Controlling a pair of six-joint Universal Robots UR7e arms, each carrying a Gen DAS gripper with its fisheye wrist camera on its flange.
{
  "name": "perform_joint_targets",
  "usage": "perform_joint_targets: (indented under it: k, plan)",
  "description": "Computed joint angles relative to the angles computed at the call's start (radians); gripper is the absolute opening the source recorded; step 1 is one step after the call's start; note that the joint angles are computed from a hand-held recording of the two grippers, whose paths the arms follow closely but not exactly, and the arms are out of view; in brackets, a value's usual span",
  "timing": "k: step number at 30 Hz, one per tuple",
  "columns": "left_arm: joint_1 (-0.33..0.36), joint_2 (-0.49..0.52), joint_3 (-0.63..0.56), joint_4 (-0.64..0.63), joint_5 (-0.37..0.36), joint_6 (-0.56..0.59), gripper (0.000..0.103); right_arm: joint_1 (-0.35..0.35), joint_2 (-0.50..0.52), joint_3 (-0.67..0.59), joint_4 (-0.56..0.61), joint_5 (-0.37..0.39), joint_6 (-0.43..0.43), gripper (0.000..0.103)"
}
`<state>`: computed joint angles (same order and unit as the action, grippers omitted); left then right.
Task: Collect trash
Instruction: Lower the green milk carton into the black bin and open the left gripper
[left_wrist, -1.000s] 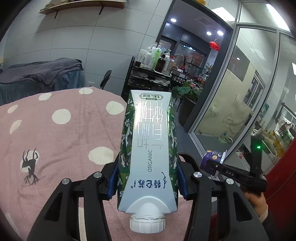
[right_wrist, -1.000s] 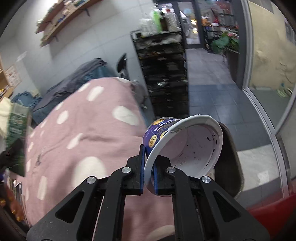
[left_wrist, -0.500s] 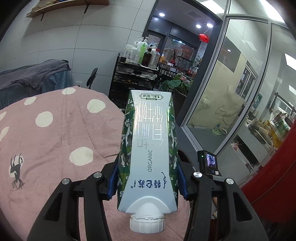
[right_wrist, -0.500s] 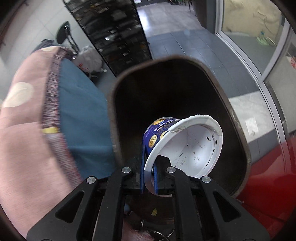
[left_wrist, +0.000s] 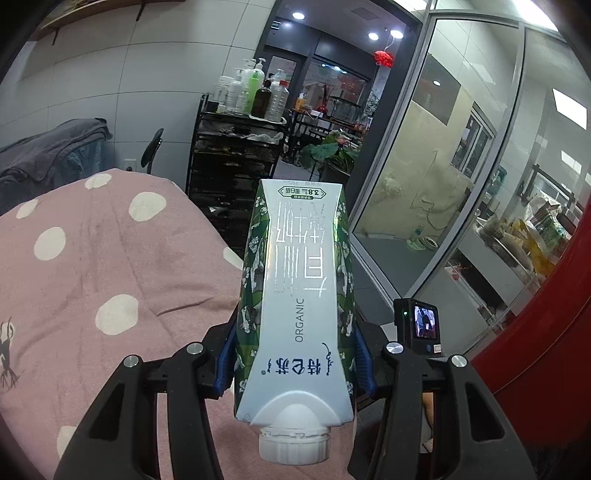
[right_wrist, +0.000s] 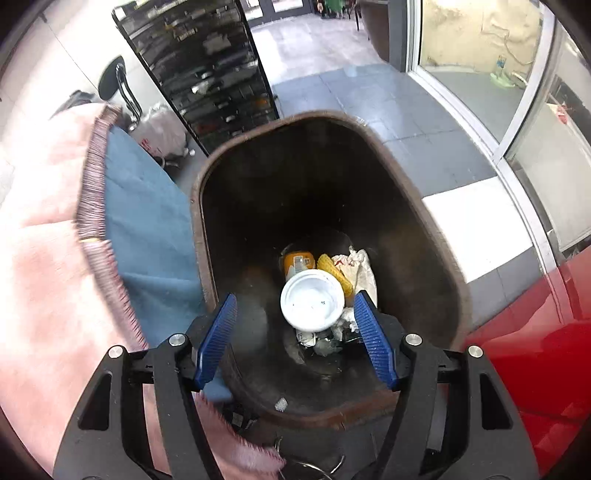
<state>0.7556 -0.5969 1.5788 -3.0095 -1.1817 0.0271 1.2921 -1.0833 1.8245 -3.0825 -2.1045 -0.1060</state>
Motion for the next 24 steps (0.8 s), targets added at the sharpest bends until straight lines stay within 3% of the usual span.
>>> perform_joint_targets:
  k: [7,13,22,24]
  plan:
    - [-0.011,0.101,-0.119,0.114,-0.059,0.001,0.05,0.035,-0.082,0.142,-0.204,-0.071,-0.056,0.073]
    - [-0.012,0.194,-0.256,0.248,-0.103,-0.005,0.05,0.041,-0.156,0.228,-0.305,-0.104,-0.083,0.077]
    - [-0.02,0.336,-0.459,0.473,-0.084,0.013,0.051,0.029,-0.218,0.288,-0.347,-0.127,-0.076,0.079]
    - [-0.023,0.358,-0.49,0.508,-0.083,0.022,0.06,0.02,-0.228,0.297,-0.342,-0.126,-0.069,0.079]
